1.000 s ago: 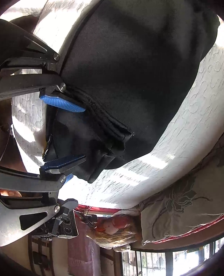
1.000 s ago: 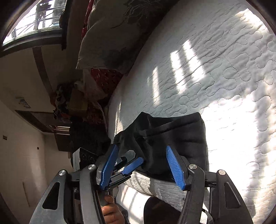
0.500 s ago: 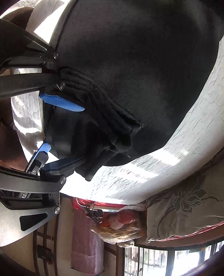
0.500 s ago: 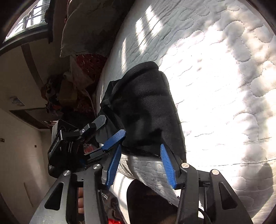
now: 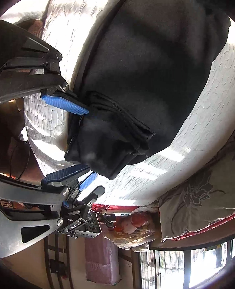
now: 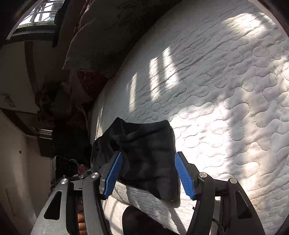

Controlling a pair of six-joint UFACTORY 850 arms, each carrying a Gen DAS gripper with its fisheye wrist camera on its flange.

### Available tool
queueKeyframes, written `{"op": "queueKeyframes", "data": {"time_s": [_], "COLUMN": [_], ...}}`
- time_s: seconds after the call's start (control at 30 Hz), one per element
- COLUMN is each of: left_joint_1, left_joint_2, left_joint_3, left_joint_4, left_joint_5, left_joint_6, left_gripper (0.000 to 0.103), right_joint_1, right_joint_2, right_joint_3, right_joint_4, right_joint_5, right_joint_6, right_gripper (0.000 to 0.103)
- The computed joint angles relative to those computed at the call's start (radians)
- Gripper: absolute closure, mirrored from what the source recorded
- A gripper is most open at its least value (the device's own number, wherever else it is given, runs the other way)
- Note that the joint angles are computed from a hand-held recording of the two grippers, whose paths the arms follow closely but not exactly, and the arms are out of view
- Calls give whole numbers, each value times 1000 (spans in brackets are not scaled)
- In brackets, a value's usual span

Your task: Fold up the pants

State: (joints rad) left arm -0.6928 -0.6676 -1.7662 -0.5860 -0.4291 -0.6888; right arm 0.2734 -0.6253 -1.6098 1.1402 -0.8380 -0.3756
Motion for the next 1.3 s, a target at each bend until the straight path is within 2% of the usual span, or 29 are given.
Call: {"op": "queueKeyframes", "data": {"time_s": [0.1, 0.2, 0.27, 0.37, 0.4, 0.5, 0.6, 0.67, 0.8, 0.87, 0.93, 1.0, 1.1, 1.3], "left_joint_1": [-4, -9, -3, -3, -3, 12, 59, 112, 229, 281, 321, 341, 359, 385], "left_joint_2": [-22, -99, -117, -72, -41, 69, 174, 226, 265, 252, 222, 163, 73, 11], "left_joint_3": [-23, -146, -160, -106, -72, 33, 129, 180, 239, 242, 225, 165, 64, -9], "left_joint_4": [-76, 105, 85, 49, 57, 210, 423, 492, 400, 275, 135, 82, 73, -16], "left_joint_5": [-19, -143, -166, -136, -119, -97, -113, -146, -188, -198, -232, -295, -417, -473], "left_joint_6": [78, -71, -76, -22, -13, -78, -220, -264, -129, 21, 187, 281, 378, 560], "left_gripper": [47, 47, 47, 47, 47, 47, 47, 47, 47, 47, 47, 47, 47, 45], "right_joint_1": [17, 54, 59, 57, 45, 30, 45, 78, 175, 234, 263, 286, 347, 463], "right_joint_2": [-47, -58, -72, -59, -27, 35, 98, 118, 115, 98, 95, 78, 50, 16], "right_joint_3": [-72, -103, -119, -124, -87, -20, 42, 59, 27, 0, -5, -29, -85, -142], "right_joint_4": [-80, -288, -330, -333, -297, -194, -207, -248, -411, -475, -484, -504, -659, -927], "right_joint_5": [7, 86, 85, 75, 73, 64, 82, 99, 127, 148, 142, 132, 168, 269], "right_joint_6": [54, 167, 201, 191, 158, 63, 18, 17, 49, 75, 80, 91, 154, 255], "right_gripper": [40, 43, 44, 42, 40, 40, 38, 38, 38, 38, 38, 38, 38, 35]}}
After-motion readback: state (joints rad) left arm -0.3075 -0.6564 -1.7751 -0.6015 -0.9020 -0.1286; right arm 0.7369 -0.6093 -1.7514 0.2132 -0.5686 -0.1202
